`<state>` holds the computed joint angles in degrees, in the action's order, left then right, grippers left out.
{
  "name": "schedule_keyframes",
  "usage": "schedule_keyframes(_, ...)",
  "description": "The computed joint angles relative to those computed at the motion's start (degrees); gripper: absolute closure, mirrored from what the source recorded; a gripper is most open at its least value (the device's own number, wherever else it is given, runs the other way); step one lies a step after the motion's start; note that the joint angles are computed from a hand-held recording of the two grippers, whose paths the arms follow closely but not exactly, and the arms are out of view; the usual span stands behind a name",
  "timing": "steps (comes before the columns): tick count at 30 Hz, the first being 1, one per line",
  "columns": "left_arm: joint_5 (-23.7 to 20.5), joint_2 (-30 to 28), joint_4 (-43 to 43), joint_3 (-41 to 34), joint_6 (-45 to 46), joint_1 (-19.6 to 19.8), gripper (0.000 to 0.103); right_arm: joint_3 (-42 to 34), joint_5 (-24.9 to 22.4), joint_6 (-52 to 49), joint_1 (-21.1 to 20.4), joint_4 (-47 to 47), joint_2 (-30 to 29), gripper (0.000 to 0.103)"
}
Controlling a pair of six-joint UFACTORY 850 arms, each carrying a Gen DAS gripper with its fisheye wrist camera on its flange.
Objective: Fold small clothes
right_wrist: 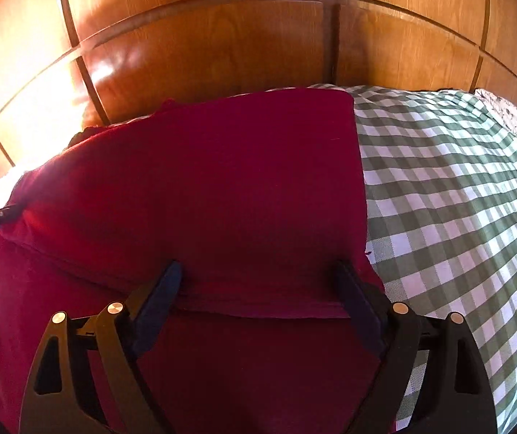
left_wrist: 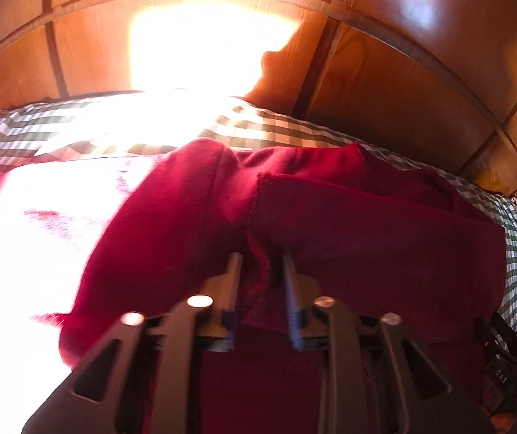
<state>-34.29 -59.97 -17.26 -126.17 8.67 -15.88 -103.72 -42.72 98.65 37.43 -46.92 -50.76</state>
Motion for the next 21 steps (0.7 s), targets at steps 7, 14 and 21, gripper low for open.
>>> schedule_keyframes(7,9.31,11.89,-15.76,19.07,10.94,4.04,0.052,-1.98,-1.72,-2.25,0.2,0.87,-1.04,0.012)
schedule_keyframes(14,12.73,18.85,-33.09,31.12,20.43,11.14,0.038,-4.61,-4.2,-4.26,0.39,1.95,-2.49,0.009)
schedule_keyframes(21,10.62,19.62,-38.88,34.09,19.47,19.76,0.051,-6.0,-6.39,-1.56,3.17,-0.08,-1.58,0.009)
